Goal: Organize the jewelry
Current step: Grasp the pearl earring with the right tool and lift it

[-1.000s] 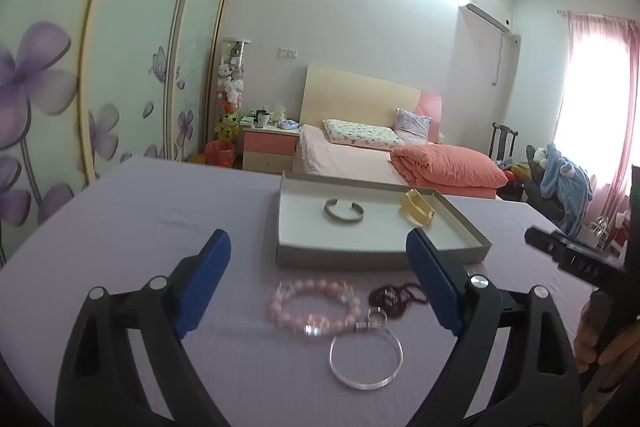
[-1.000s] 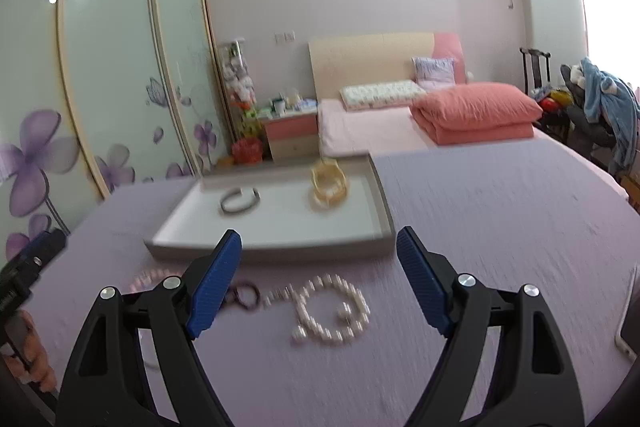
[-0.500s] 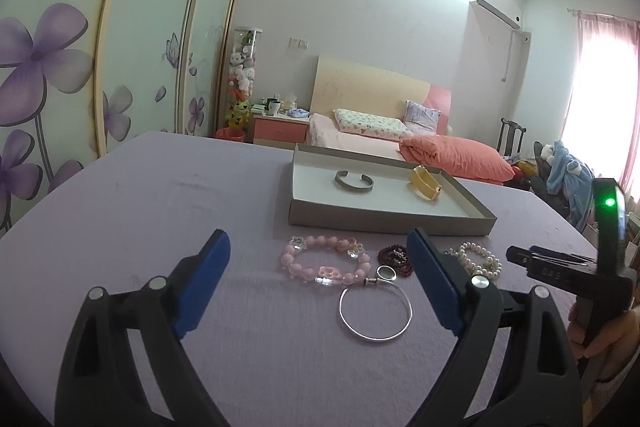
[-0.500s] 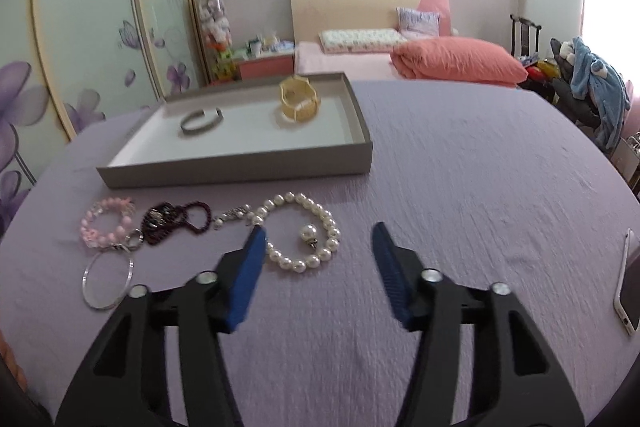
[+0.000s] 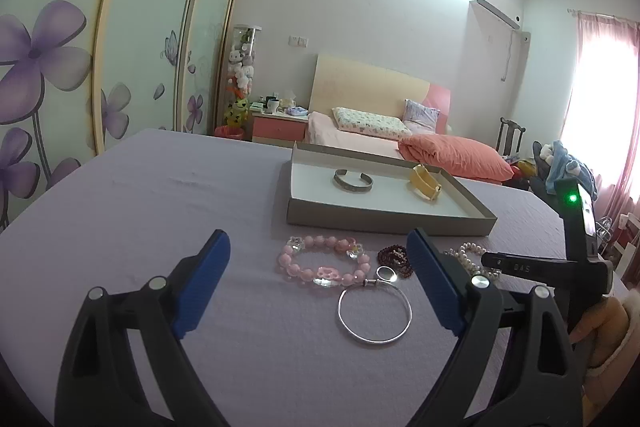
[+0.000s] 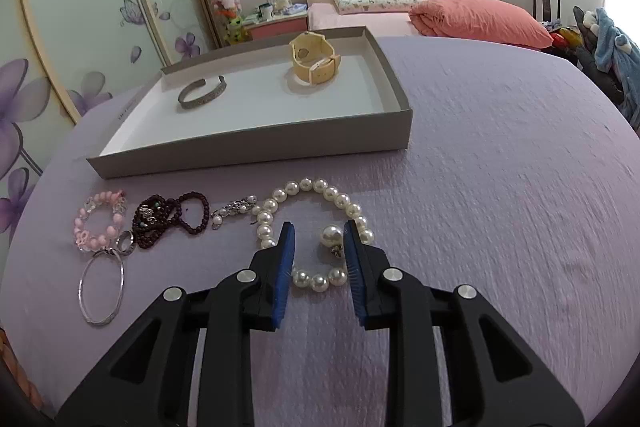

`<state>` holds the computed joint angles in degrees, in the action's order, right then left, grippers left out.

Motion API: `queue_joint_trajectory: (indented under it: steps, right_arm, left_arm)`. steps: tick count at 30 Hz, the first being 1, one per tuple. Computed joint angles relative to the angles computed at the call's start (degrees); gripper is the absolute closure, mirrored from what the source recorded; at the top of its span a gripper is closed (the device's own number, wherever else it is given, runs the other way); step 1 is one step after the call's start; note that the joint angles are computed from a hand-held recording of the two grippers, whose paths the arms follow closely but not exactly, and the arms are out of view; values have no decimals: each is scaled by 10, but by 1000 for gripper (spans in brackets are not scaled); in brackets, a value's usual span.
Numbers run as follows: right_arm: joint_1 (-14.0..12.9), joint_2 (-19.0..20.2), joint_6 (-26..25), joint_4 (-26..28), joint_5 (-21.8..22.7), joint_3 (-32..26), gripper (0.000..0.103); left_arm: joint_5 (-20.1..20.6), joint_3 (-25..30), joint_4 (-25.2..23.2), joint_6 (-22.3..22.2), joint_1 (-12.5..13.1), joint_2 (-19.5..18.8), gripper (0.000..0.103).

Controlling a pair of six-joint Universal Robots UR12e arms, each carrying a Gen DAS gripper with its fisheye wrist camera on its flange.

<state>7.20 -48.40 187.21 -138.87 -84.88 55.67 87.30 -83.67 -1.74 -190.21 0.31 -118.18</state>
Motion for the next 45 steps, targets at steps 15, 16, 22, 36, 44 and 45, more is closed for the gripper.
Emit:
queue_joint_trajectory:
  steps: [15, 16, 22, 36, 44, 45]
  right_arm:
    - [6, 5, -21, 36, -28, -16, 83]
    - [6, 5, -20, 36, -27, -16, 83]
    - [5, 4, -26, 33, -28, -15, 88]
    - [-6, -34, -7, -15, -48, 47, 88]
    - [-7, -38, -11, 9, -58, 56, 88]
    - [-7, -39, -13, 8, -59, 56, 88]
  left_arm:
    - [-5, 3, -5, -3, 1, -2, 15]
    - [-5, 4, -6, -2, 1, -2, 15]
    - [-6, 3, -5, -3, 1, -2, 15]
    - [-15, 13, -19, 2, -4, -9, 15]
    - [-20, 24, -54, 18, -8, -12, 15]
    - [-20, 27, -66, 24, -9, -13, 15]
